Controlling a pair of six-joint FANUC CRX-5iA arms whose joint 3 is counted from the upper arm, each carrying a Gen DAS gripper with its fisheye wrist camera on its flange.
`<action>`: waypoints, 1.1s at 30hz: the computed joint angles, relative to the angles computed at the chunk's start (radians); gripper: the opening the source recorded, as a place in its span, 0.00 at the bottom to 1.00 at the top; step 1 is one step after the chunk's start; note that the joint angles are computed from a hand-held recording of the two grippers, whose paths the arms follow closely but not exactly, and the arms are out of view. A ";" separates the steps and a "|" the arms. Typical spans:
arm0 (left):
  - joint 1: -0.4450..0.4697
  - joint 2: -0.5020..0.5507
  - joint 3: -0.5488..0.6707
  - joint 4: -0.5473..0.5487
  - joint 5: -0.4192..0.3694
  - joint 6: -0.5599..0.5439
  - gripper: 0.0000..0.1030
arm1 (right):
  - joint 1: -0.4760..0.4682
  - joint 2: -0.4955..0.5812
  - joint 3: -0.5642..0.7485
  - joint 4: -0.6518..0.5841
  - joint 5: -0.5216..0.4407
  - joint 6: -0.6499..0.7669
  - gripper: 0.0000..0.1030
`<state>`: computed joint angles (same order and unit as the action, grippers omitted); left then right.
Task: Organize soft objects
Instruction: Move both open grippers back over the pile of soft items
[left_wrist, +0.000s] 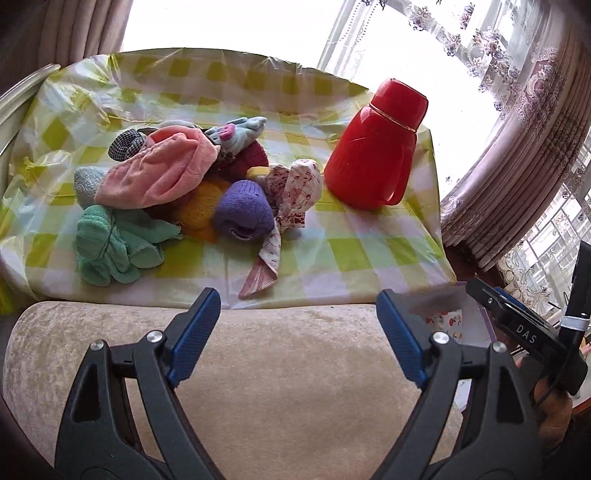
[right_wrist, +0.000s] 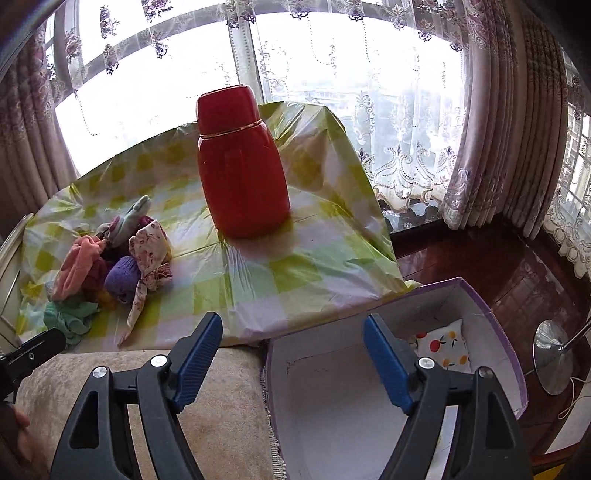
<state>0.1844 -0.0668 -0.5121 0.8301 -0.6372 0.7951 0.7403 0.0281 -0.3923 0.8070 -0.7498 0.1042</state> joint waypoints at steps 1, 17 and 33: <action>0.023 -0.001 -0.003 0.000 -0.001 0.006 0.85 | 0.001 0.014 0.014 -0.013 0.018 0.019 0.77; 0.194 0.086 0.016 0.012 0.034 0.104 0.80 | 0.028 0.294 0.405 -0.375 0.022 0.519 0.77; 0.227 0.245 0.175 -0.100 -0.008 0.264 0.80 | 0.024 0.565 0.789 -0.510 -0.076 0.773 0.77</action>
<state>0.4115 0.1786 -0.3368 0.7297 -0.6452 1.0591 0.7645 0.5932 0.3972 0.2969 -0.8257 0.8769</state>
